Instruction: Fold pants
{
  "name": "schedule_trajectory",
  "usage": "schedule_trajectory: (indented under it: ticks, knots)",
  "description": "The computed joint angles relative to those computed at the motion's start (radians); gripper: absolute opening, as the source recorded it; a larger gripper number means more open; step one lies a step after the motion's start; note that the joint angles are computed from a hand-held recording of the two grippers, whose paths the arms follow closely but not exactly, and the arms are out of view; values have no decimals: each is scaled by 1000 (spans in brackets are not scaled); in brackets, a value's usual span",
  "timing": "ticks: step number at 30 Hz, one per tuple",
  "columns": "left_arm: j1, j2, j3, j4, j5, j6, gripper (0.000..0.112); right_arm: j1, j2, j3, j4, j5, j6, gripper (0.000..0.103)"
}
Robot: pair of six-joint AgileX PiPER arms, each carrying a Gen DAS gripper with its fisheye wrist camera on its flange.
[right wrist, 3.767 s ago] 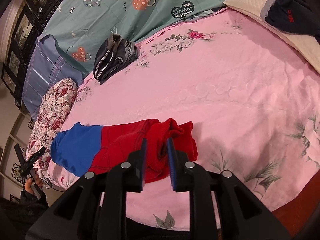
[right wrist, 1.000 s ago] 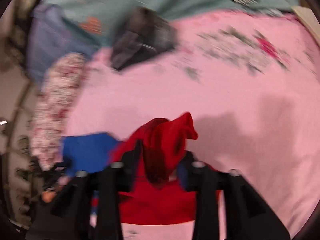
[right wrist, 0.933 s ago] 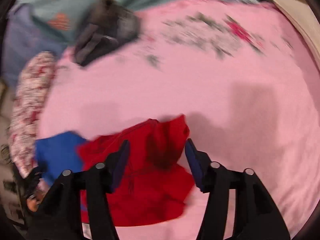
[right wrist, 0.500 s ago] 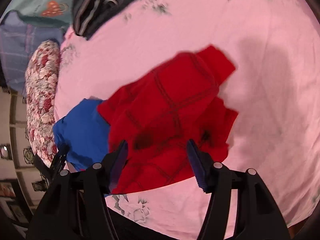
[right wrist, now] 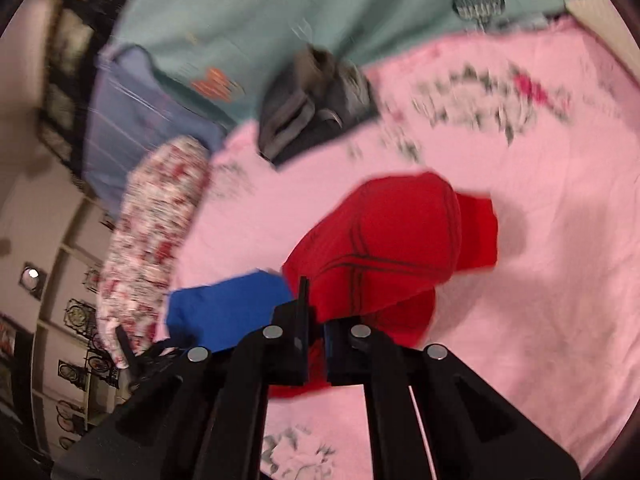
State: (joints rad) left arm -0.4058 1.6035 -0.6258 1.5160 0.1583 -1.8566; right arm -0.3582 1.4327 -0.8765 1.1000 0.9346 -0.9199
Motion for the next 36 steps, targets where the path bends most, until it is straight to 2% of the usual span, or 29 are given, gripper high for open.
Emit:
schedule_trajectory:
  ticks: [2,3,4,5,7,8,9,10,12,14,16,19,22,23,24,25,26,27,30,33,36]
  knots:
    - [15,-15,20,130,-37,-119,56,-192,-120,117,5,142,-110,5]
    - [13,-21,24,141,-44,-128,57,-291,-150,176,-11,206,-165,4]
    - [3,-21,25,112,-39,-96,57,-383,-169,252,-57,230,-218,4]
    - [-13,-18,23,44,-29,-25,57,-436,-148,311,-83,214,-280,5]
    - [-35,-4,17,-18,-4,43,57,-475,11,414,-127,85,-338,9]
    - [-41,0,15,-50,4,76,57,-494,77,442,-117,37,-382,22]
    - [-41,-4,17,-94,5,122,57,-524,108,472,-89,17,-450,23]
    - [-38,-11,17,-167,7,197,57,-552,99,490,-72,28,-492,25]
    - [-39,-34,22,-281,28,317,57,-641,-12,517,-70,75,-536,43]
    - [-43,-63,35,-319,53,355,57,-729,-76,502,-80,134,-533,49]
    - [-13,-97,63,-356,32,405,55,-764,-75,467,-83,149,-513,52]
    - [28,-106,77,-412,-1,471,55,-695,-53,434,-62,69,-449,53]
    - [19,-95,77,-324,7,371,54,-643,34,399,-48,-30,-413,53]
    - [11,-91,75,-295,16,339,54,-604,71,391,-19,-61,-410,49]
    - [10,-91,74,-288,18,332,54,-587,101,380,10,-62,-431,28]
    - [16,-93,77,-283,11,328,54,-580,118,364,27,-33,-448,16]
    - [21,-99,80,-282,10,326,54,-573,95,355,26,-26,-432,13]
    - [28,-104,82,-291,3,336,54,-589,57,351,27,6,-431,1]
    - [53,-112,87,-312,-17,362,53,-585,-98,301,7,142,-353,0]
    - [45,-107,88,-261,-10,303,53,-521,-228,234,-19,201,-232,0]
    - [36,-102,94,-177,-6,210,52,-448,-297,192,-92,167,-115,0]
